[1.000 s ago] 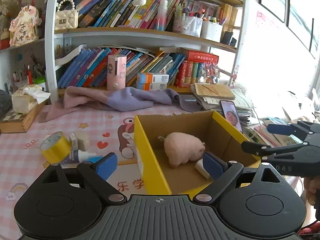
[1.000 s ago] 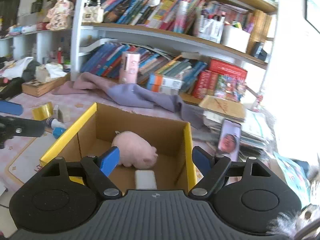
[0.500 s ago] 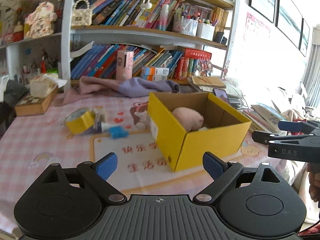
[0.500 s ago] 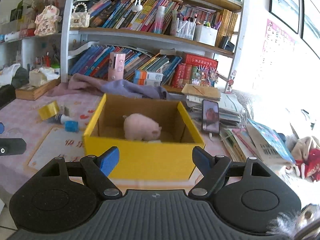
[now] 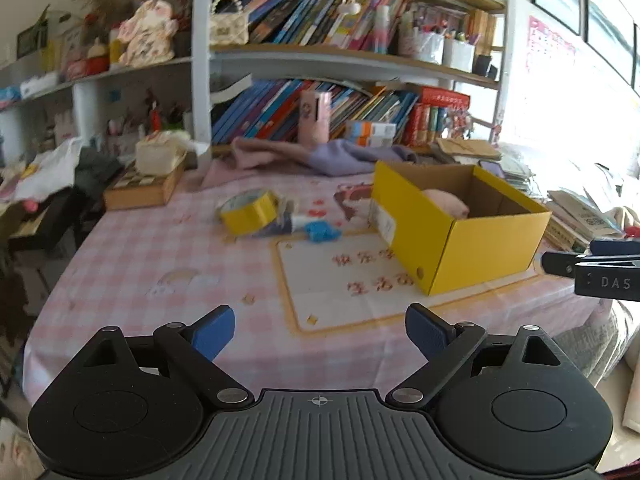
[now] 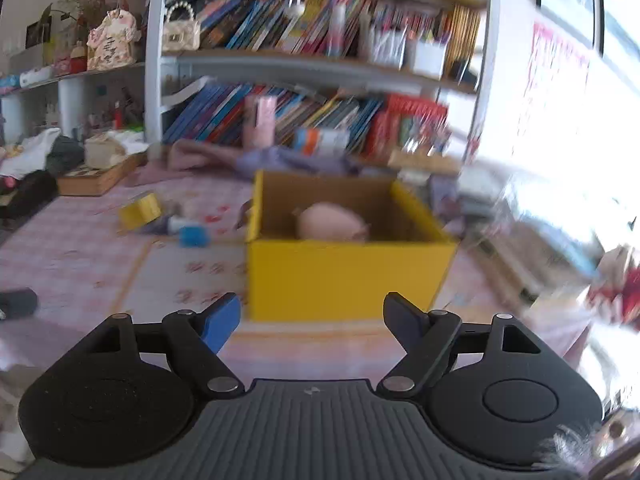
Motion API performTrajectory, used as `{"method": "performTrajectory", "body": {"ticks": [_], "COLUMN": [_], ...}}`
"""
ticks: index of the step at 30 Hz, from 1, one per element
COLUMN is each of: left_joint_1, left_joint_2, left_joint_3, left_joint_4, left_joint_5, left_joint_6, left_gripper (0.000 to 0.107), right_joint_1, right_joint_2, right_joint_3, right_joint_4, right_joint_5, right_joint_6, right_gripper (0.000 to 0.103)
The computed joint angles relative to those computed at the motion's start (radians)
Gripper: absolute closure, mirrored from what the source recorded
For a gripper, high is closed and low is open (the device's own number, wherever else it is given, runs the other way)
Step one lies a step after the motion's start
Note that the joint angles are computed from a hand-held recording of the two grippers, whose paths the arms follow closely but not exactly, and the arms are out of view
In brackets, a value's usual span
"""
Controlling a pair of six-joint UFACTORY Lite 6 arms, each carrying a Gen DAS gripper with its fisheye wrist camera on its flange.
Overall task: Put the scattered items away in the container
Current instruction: 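Withdraw both tools from the box and move toward the remaining items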
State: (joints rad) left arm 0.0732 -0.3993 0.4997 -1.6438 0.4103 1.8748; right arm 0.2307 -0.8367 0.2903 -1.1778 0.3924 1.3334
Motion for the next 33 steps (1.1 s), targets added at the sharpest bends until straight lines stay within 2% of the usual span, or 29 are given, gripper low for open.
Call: {"method": "performTrajectory", "body": {"ticks": [2, 4, 9, 16, 26, 33], "left_joint_1": [0.024, 0.058, 0.144, 0.252, 0.304, 0.247], "left_joint_2": [-0.025, -0.048, -0.095, -0.117, -0.026, 0.099], "left_joint_3": [-0.024, -0.043, -0.072, -0.078, -0.031, 0.044], "left_joint_4": [0.023, 0.062, 0.151, 0.193, 0.111, 0.01], "left_joint_5": [0.001, 0.014, 0.064, 0.113, 0.118, 0.081], "left_joint_6": [-0.005, -0.028, -0.07, -0.072, 0.005, 0.101], "left_gripper": [0.013, 0.013, 0.013, 0.013, 0.013, 0.013], "right_joint_1": [0.042, 0.106, 0.276, 0.386, 0.393, 0.321], "right_joint_2": [0.024, 0.049, 0.111, 0.237, 0.4, 0.508], "right_joint_3": [0.012, 0.022, 0.045, 0.111, 0.216, 0.272], "right_joint_4": [0.1, 0.118, 0.026, -0.046, -0.204, -0.333], "right_joint_5": [-0.006, 0.012, 0.069, 0.057, 0.002, -0.061], "right_joint_6": [-0.046, -0.031, 0.121, 0.207, 0.302, 0.403], "right_gripper": [0.031, 0.034, 0.034, 0.034, 0.035, 0.035]}}
